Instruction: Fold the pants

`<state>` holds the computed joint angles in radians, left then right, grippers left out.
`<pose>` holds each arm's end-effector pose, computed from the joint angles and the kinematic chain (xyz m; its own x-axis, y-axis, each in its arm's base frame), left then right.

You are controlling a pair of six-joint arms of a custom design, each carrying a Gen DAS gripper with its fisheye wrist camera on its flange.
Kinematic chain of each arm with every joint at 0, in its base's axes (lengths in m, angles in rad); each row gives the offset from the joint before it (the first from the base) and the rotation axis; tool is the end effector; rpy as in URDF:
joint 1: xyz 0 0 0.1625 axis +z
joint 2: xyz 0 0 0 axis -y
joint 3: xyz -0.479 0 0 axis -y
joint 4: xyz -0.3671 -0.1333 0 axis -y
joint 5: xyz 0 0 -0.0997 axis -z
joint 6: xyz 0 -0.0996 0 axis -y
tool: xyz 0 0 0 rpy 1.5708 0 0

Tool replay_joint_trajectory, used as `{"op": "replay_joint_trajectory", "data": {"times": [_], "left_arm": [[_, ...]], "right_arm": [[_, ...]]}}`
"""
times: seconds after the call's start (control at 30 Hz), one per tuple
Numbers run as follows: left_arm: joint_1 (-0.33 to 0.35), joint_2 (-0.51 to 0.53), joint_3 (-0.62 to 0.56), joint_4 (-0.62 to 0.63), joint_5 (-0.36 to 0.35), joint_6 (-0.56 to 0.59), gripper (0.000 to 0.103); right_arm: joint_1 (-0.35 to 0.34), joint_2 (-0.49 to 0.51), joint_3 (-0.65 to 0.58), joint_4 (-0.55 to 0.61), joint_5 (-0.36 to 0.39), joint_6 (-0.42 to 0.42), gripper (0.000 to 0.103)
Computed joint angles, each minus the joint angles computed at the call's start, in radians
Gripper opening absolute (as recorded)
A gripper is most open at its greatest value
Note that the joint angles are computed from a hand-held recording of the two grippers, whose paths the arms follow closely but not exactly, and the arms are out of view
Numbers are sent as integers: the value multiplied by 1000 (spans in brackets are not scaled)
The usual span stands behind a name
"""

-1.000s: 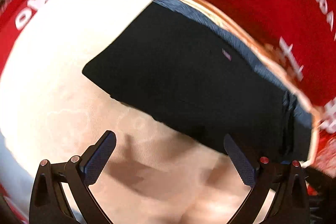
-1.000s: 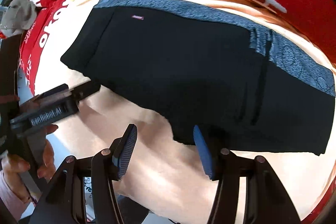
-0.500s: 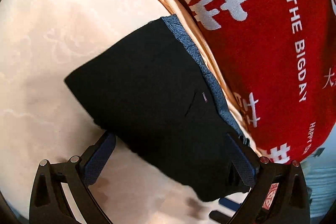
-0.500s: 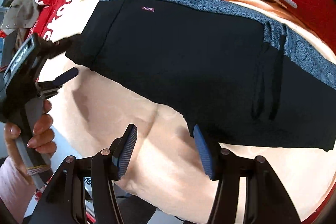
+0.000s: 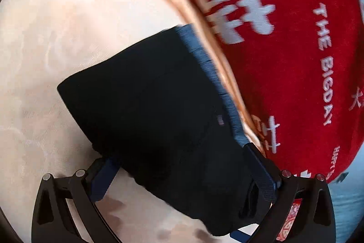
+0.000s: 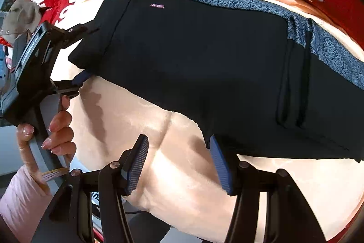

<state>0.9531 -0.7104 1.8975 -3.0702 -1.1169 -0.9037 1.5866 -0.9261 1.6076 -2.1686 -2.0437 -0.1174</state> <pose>-0.2165 -0.6103 0.0799 -0.9346 -0.3554 -0.0168 -0.2959 0.8026 -0.5179 0.0984 -0.6634 0.2174 -0.8816 -0.1685 0.4410 -0.1198 0.9834 0.1362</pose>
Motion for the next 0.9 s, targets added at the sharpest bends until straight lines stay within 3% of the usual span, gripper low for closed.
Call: {"op": "replay_joint_trajectory", "data": {"times": [0.1,0.33,0.4,0.47,0.5,0.57,0.63,0.77,0.9], "left_arm": [[-19,11,-31,13,31,88,103],[9,34,-123,253,80,-4,102],[-9,44,-167,386,148,-30,87],[-26,50,-194,484,216,-41,49],[-29,53,-200,507,230,-24,48],[-54,64,-219,558,288,37,42],[-101,93,-237,622,404,154,40],[-180,166,-229,639,598,404,40],[-208,199,-217,604,651,537,40]], "right_arm": [[1,-9,4,-16,4,-10,60],[1,-9,-31,-20,5,-30,60],[5,-1,-60,-26,13,-58,60],[11,14,-99,-25,22,-82,60],[13,24,-128,-23,32,-92,60],[14,46,-192,-2,61,-105,60],[16,76,-274,51,99,-97,60],[27,189,-516,261,179,-67,60],[59,311,-729,449,215,-68,74]]}}
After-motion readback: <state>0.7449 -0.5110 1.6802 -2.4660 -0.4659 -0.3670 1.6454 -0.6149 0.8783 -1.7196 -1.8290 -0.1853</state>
